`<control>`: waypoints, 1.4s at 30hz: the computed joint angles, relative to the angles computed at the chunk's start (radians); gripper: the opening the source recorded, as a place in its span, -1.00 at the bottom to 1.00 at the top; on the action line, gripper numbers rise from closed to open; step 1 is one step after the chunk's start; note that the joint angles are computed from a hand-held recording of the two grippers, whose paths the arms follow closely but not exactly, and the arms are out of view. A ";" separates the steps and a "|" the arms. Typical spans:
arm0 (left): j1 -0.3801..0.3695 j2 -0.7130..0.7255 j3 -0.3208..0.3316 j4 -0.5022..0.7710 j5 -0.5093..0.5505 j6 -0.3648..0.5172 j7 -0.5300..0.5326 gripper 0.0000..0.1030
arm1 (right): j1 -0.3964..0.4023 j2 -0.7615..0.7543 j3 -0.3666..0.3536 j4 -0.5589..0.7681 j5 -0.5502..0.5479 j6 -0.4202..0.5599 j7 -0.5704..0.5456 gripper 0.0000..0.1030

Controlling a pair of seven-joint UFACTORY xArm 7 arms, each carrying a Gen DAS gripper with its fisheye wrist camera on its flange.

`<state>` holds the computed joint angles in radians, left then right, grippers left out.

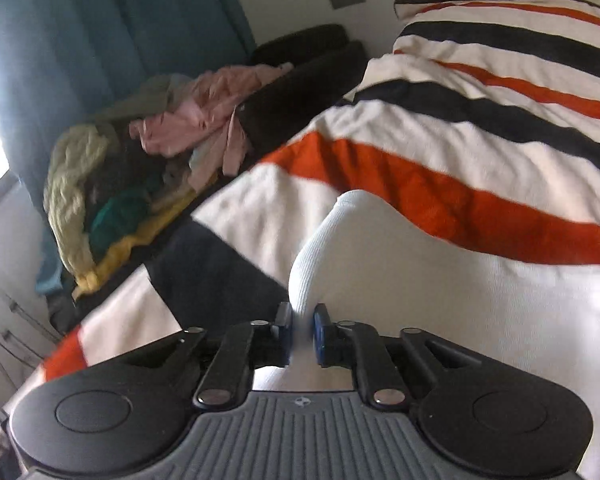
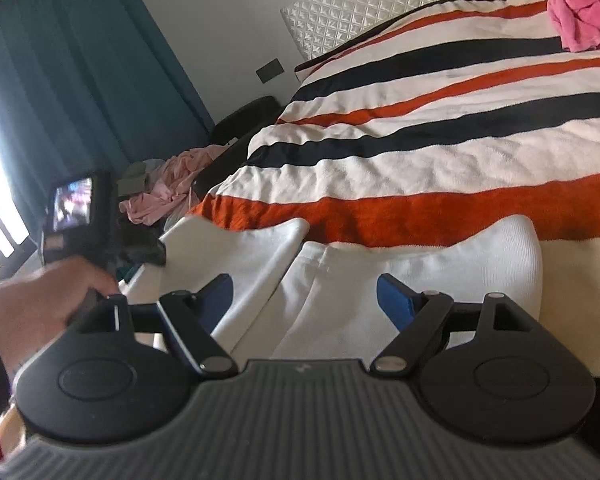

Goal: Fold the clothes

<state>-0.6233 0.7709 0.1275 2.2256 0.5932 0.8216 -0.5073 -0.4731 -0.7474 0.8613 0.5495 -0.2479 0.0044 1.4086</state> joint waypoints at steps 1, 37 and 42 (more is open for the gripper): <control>-0.008 -0.030 0.009 -0.048 0.004 -0.015 -0.050 -0.26 | -0.010 -0.001 0.007 0.000 -0.002 -0.003 0.002 0.57; -0.087 -1.631 -0.770 -1.311 -0.039 0.837 -0.975 0.83 | 0.436 -0.116 -0.300 -0.037 -0.022 0.073 -0.470 0.57; -0.080 -1.737 -0.808 -1.316 -0.148 0.936 -0.905 0.86 | 0.634 -0.035 -0.441 -0.006 0.026 0.187 -0.602 0.55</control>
<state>-0.7036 -0.9666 -0.6802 0.9094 0.4457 1.7577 -1.4128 0.1607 -0.7823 0.4204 0.5432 -0.2215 0.1909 0.8062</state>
